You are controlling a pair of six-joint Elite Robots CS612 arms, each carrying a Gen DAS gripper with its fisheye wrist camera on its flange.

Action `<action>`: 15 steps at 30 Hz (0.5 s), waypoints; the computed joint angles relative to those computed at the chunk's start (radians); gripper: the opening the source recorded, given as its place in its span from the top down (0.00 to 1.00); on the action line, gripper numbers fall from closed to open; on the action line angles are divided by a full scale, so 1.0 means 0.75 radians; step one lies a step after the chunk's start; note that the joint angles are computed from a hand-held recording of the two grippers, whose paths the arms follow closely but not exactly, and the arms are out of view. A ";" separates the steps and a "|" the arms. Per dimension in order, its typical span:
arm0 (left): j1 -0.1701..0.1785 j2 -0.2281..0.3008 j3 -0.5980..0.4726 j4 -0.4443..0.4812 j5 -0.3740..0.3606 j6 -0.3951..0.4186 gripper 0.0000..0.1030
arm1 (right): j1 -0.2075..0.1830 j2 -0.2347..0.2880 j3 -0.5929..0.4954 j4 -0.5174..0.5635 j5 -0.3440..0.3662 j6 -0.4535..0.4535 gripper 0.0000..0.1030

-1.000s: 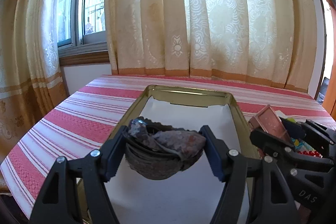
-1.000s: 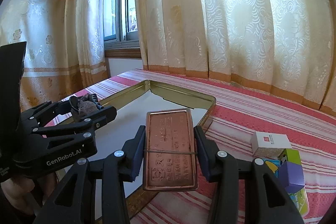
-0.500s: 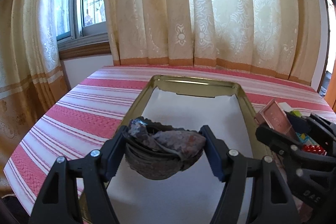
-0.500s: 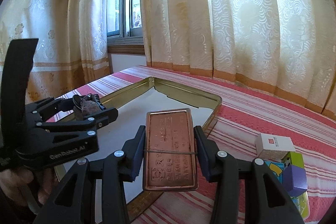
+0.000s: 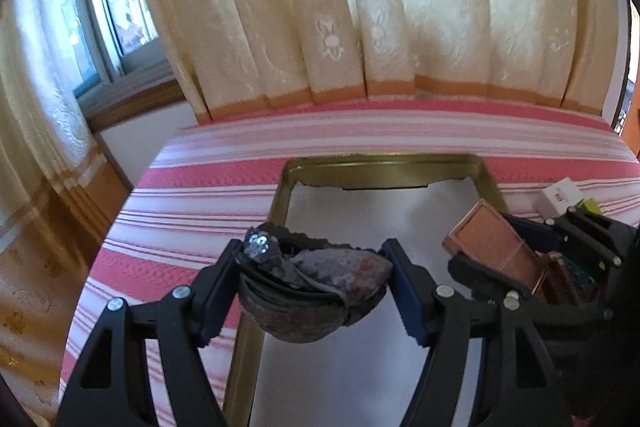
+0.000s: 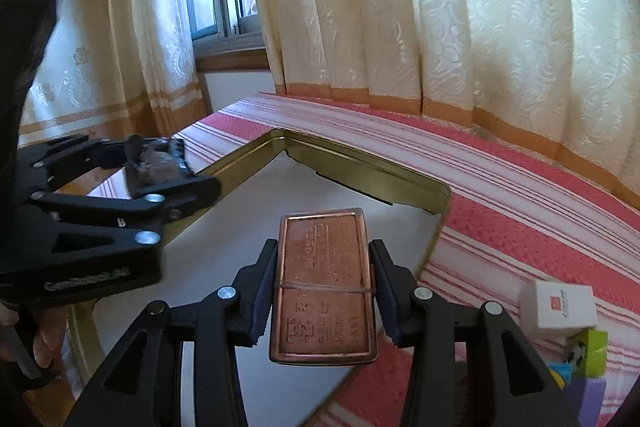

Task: Organize rigid objects
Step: 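Open both tools to drop the wrapped item and plaque into the tray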

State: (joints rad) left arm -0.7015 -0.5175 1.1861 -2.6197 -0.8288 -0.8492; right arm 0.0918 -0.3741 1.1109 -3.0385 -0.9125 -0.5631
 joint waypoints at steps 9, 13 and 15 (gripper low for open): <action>0.011 0.021 -0.066 0.183 0.045 -0.058 0.11 | 0.024 0.023 -0.051 0.041 -0.060 0.006 0.33; -0.018 -0.019 0.027 0.079 0.127 -0.100 0.06 | 0.001 -0.012 0.011 0.004 -0.013 0.024 0.32; -0.040 -0.032 0.065 0.020 0.168 -0.116 0.03 | -0.024 -0.042 0.079 -0.064 0.026 0.026 0.32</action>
State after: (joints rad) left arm -0.7317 -0.5415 1.2348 -2.6047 -0.7028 -0.9362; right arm 0.0737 -0.4057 1.1705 -3.0867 -0.8928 -0.5437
